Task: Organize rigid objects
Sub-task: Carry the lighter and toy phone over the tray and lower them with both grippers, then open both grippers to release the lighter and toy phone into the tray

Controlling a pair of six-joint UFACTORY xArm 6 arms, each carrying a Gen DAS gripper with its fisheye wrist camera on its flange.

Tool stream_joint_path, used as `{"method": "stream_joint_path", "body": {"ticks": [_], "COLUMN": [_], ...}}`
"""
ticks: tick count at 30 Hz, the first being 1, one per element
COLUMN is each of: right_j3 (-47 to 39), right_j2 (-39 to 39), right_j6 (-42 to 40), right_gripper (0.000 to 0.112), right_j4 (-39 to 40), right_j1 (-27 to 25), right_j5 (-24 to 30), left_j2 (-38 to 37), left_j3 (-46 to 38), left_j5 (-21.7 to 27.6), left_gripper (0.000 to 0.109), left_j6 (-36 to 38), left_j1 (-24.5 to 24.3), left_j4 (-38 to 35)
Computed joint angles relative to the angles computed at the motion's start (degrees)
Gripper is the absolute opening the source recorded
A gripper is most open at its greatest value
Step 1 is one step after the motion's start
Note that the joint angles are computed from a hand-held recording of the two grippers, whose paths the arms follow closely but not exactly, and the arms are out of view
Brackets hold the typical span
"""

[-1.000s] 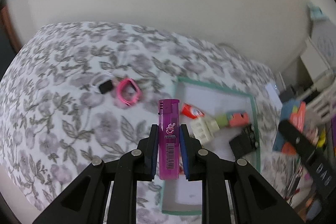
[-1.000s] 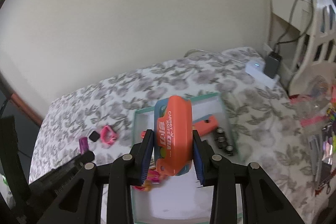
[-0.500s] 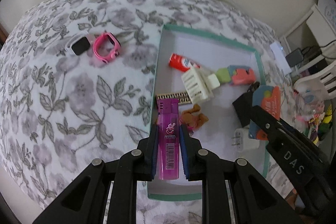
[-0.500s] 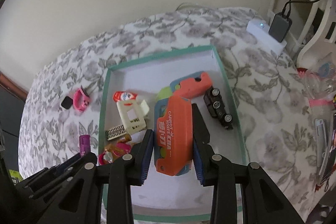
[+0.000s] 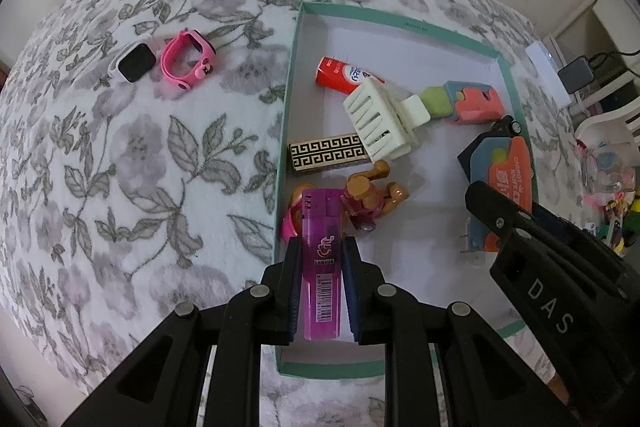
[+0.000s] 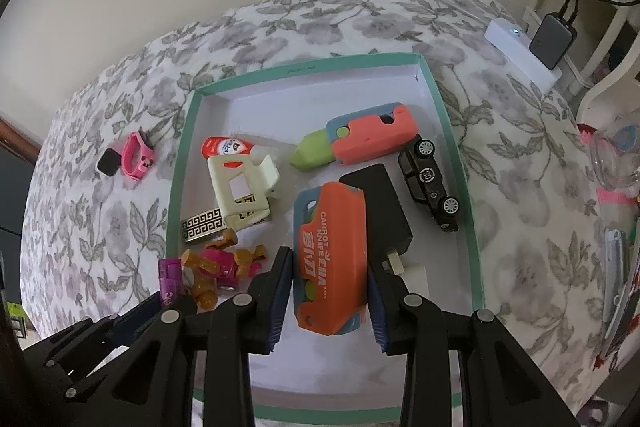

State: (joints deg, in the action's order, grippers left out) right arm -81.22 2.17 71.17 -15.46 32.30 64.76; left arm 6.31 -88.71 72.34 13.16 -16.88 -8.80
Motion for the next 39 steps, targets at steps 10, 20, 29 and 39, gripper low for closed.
{"method": "stream_joint_path", "body": {"ticks": [10,20,29,39], "right_j3": [-0.76,-2.02,-5.92,-17.63], "right_j2": [0.81,1.48,2.35,9.32], "right_j6": [-1.46,-1.92,-1.41,-1.28], "right_gripper": [0.038,0.038,0.053,0.052], "right_j4": [1.37,1.39,-2.86,-11.02], "right_j1": [-0.31,-0.22,0.92,1.79], "right_j5": [0.72,1.74,4.27,2.71], "left_j2": [0.4,1.29,1.91,12.94], "left_j3": [-0.39,-1.35,-4.17,-22.24], "left_j5": [1.73,2.09,4.68,9.53], "left_gripper": [0.02,0.039,0.063,0.075], "left_j6": [-0.24,-1.2,-0.26,-2.87], "left_j1": [0.03,-0.06,1.33,11.05], "left_j4": [0.21,0.53,-2.93,-8.44]}}
